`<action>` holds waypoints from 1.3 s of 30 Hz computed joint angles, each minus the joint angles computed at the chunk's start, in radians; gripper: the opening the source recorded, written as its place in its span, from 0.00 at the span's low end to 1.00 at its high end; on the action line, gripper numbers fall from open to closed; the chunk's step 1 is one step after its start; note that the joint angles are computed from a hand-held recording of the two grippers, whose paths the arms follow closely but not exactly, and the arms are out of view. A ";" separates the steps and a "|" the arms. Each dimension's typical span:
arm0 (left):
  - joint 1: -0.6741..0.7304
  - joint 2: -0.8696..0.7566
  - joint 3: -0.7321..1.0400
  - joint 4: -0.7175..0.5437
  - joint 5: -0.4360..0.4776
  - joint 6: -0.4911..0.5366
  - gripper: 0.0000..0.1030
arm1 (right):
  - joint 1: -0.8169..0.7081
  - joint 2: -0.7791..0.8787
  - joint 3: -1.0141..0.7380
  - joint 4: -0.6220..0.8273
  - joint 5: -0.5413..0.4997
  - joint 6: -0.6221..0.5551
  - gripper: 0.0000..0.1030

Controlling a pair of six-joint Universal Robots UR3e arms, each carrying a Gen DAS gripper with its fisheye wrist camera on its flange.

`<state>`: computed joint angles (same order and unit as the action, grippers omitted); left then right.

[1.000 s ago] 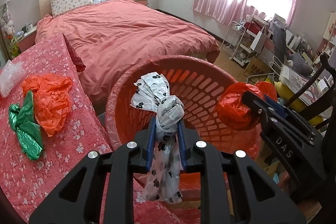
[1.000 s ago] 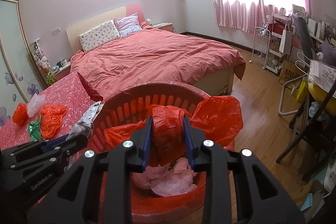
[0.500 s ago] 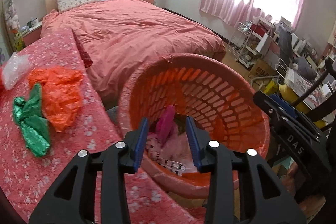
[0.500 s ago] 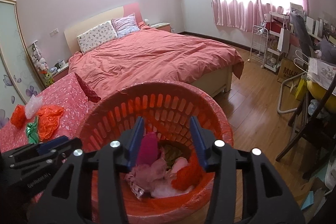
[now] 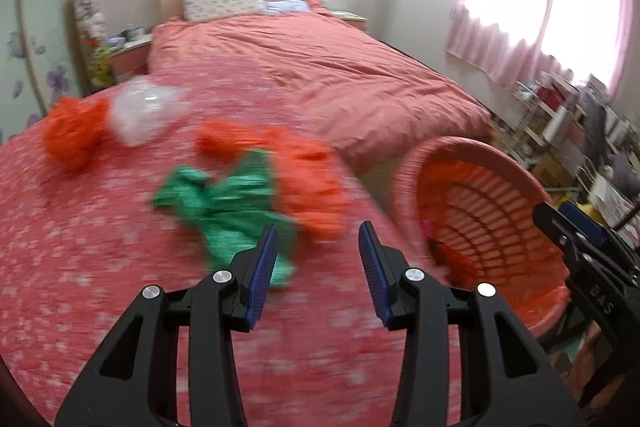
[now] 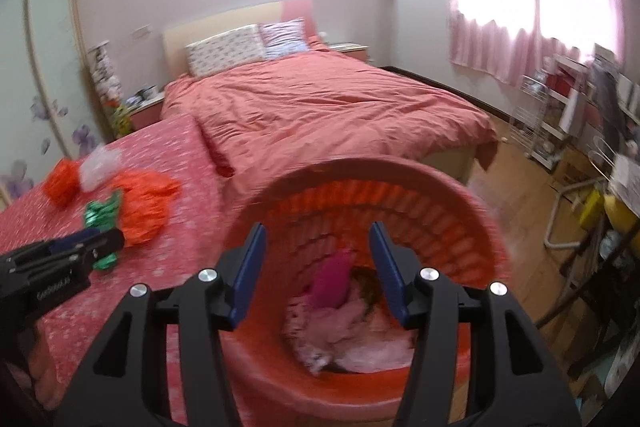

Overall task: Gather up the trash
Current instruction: 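Grasp the green plastic bag on the bed with the right tool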

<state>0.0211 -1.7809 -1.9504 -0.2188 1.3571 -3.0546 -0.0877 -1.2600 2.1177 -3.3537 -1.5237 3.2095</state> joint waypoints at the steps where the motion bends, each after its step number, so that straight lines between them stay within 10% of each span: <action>1: 0.023 0.013 -0.017 0.007 0.001 0.008 0.42 | 0.025 0.011 -0.023 0.014 -0.006 0.004 0.51; 29: 0.570 0.145 -0.207 0.007 -0.131 0.195 0.42 | 0.470 0.579 -1.040 0.607 -0.114 0.064 0.38; 39: 0.566 0.115 -0.189 0.003 -0.135 0.188 0.42 | 0.455 0.619 -1.124 0.721 -0.073 0.083 0.09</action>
